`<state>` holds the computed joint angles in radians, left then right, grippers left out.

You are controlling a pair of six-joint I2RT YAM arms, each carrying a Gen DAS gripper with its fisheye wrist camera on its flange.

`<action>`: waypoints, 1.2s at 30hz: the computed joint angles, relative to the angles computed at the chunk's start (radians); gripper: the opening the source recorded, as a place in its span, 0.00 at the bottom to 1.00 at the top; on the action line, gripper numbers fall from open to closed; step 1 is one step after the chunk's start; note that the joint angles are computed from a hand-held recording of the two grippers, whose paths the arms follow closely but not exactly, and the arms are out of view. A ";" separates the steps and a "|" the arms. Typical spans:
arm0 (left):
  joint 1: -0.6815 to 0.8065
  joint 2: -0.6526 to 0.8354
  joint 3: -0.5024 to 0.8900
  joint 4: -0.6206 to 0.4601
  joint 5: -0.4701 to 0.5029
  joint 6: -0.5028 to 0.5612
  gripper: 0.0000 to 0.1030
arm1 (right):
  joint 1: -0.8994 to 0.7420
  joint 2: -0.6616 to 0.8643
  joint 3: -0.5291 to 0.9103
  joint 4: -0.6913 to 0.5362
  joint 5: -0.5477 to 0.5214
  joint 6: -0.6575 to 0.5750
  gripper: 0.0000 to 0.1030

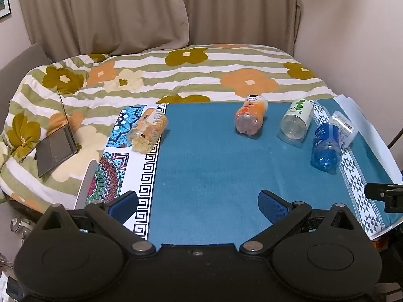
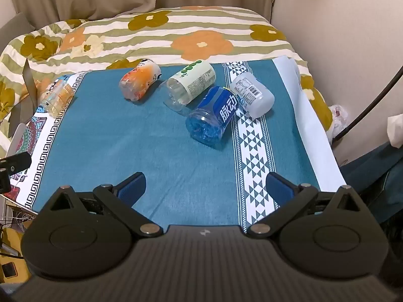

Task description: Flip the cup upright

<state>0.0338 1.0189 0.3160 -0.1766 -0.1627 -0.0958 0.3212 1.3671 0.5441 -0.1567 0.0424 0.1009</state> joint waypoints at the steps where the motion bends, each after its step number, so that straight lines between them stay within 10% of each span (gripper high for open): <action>1: 0.000 0.001 0.002 -0.003 0.000 0.001 1.00 | 0.002 0.001 0.001 -0.001 0.003 0.001 1.00; 36: -0.010 -0.046 0.029 -0.077 -0.013 -0.006 1.00 | -0.016 0.041 0.011 0.015 -0.012 -0.002 1.00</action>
